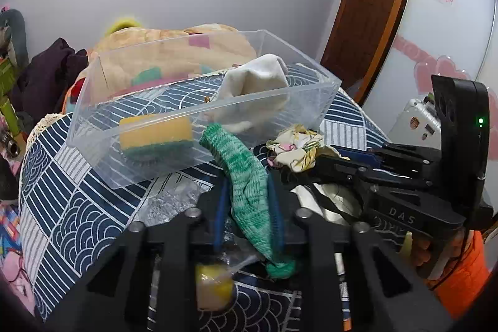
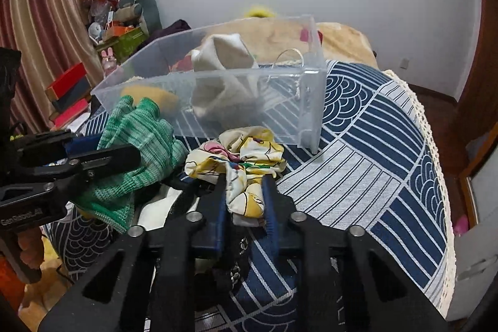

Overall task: Organize soft objects
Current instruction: 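Lift the glove into the clear box with the left tool while the right tool drops the floral cloth in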

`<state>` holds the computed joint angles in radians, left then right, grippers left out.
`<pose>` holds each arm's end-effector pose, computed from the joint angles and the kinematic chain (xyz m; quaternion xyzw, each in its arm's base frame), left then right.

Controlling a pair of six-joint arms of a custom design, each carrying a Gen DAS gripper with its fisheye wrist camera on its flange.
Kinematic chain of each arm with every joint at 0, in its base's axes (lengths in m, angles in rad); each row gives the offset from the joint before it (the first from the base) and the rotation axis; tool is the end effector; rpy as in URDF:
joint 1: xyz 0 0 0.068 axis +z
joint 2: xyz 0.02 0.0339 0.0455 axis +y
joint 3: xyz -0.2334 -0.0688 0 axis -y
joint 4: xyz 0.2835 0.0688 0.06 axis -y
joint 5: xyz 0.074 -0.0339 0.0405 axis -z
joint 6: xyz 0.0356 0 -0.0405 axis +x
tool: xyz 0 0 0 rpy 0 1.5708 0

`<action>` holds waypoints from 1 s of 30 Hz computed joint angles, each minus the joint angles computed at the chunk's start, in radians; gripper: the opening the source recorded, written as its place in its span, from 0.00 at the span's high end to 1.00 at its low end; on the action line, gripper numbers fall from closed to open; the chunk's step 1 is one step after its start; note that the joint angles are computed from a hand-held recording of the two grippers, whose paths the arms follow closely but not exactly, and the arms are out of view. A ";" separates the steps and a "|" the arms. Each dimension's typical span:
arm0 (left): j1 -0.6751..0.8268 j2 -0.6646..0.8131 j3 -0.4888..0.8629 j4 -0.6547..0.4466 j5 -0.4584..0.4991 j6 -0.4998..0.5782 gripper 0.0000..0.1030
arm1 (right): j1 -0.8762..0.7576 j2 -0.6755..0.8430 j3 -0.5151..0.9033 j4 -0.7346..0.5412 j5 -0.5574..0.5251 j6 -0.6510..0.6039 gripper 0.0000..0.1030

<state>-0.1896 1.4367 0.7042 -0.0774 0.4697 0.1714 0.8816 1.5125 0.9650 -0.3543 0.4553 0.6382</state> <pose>0.3040 -0.0747 0.1232 0.2471 0.8728 -0.2193 0.3592 0.2317 0.2566 0.1670 -0.0382 0.9224 0.0658 0.3787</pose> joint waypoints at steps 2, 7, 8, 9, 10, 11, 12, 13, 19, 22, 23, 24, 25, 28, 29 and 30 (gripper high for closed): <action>0.010 -0.015 -0.003 -0.009 0.019 -0.004 0.88 | 0.016 -0.032 -0.019 -0.004 0.030 0.010 0.85; 0.033 -0.108 -0.043 -0.017 0.053 -0.013 0.89 | 0.059 -0.129 -0.070 -0.009 0.097 0.015 0.86; 0.038 -0.124 -0.047 -0.021 0.063 -0.016 0.89 | 0.069 -0.151 -0.079 -0.012 0.111 0.017 0.86; 0.043 -0.141 -0.052 -0.025 0.072 -0.019 0.89 | 0.077 -0.160 -0.073 -0.017 0.122 0.016 0.86; 0.047 -0.159 -0.057 -0.028 0.078 -0.022 0.89 | 0.087 -0.179 -0.080 -0.019 0.135 0.016 0.86; 0.051 -0.181 -0.063 -0.030 0.082 -0.026 0.89 | 0.098 -0.199 -0.087 -0.021 0.151 0.013 0.86; 0.055 -0.196 -0.066 -0.033 0.087 -0.028 0.89 | 0.105 -0.207 -0.086 -0.023 0.161 0.008 0.86; 0.060 -0.217 -0.071 -0.035 0.092 -0.033 0.89 | 0.108 -0.202 -0.071 -0.024 0.170 0.004 0.86; 0.089 -0.303 -0.086 -0.046 0.116 -0.049 0.89 | 0.107 -0.206 -0.040 0.002 0.190 -0.039 0.86; 0.106 -0.310 -0.070 -0.032 0.133 -0.073 0.89 | 0.103 -0.204 -0.033 0.028 0.200 -0.065 0.86; 0.114 -0.309 -0.065 -0.026 0.139 -0.079 0.89 | 0.096 -0.200 -0.030 0.044 0.194 -0.078 0.86; 0.122 -0.299 -0.055 -0.019 0.145 -0.082 0.89 | 0.100 -0.193 -0.023 0.051 0.197 -0.081 0.86; 0.127 -0.284 -0.039 -0.006 0.142 -0.090 0.89 | 0.094 -0.185 -0.017 0.063 0.193 -0.092 0.86; 0.129 -0.252 -0.007 0.023 0.125 -0.104 0.89 | 0.074 -0.141 0.017 0.092 0.176 -0.127 0.86; 0.128 -0.230 0.012 0.031 0.117 -0.108 0.89 | 0.066 -0.123 0.032 0.101 0.168 -0.140 0.86; 0.127 -0.211 0.026 0.036 0.112 -0.111 0.89 | 0.054 -0.099 0.051 0.114 0.157 -0.158 0.86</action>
<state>-0.0630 1.2254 0.7302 -0.0414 0.5818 0.0603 0.9355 1.4130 1.0157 -0.2404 0.6122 0.4802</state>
